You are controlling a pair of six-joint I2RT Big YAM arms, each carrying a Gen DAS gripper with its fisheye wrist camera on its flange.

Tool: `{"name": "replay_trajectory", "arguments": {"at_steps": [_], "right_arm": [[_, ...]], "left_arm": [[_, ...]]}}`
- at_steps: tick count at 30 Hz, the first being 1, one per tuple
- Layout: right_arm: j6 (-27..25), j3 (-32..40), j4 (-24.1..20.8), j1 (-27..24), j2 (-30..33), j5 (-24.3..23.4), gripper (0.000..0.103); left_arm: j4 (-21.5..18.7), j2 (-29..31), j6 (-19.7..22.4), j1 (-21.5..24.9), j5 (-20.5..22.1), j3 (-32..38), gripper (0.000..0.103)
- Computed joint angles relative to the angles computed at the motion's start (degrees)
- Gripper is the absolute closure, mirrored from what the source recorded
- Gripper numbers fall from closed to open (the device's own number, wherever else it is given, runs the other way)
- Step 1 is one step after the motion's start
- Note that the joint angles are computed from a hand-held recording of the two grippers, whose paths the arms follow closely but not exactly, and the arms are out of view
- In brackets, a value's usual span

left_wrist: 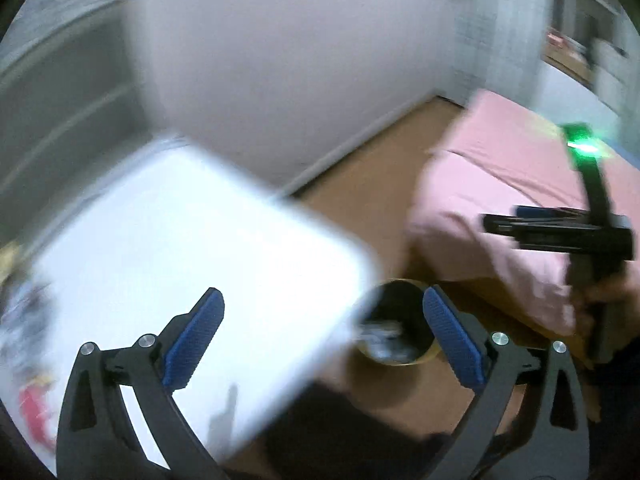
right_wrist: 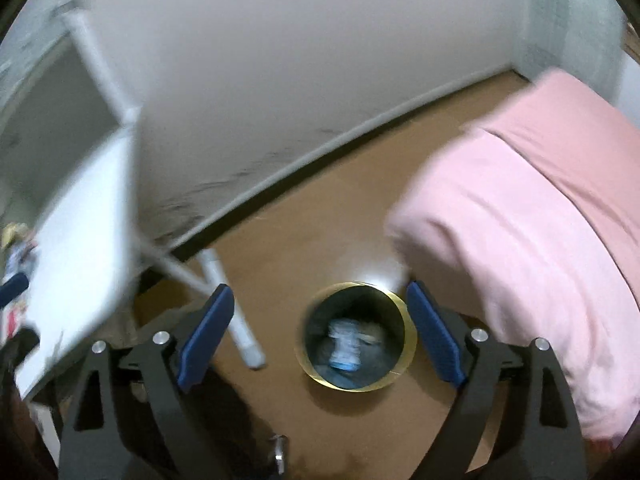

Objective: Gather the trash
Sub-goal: 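Move both tools back over the desk toward the red lid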

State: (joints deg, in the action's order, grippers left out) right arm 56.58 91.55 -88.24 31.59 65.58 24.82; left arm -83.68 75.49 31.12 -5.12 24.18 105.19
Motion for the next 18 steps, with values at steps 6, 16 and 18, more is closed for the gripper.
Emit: {"name": "replay_trajectory", "arguments": {"at_steps": [6, 16, 18], "right_arm": [[-10.8, 14.7, 7.6, 8.1, 15.5, -4.9, 0.018], [-21.5, 48.0, 2.7, 16.3, 41.3, -10.5, 0.018], [-21.8, 52.7, 0.8, 16.9, 44.4, -11.0, 0.018]], "left_arm": [[-2.5, 7.7, 2.3, 21.5, -0.9, 9.1, 0.006], [-10.2, 19.9, 4.2, 33.4, 1.2, 19.5, 0.006], [-10.0, 20.5, 3.6, 33.1, 0.1, 19.4, 0.006]]}}
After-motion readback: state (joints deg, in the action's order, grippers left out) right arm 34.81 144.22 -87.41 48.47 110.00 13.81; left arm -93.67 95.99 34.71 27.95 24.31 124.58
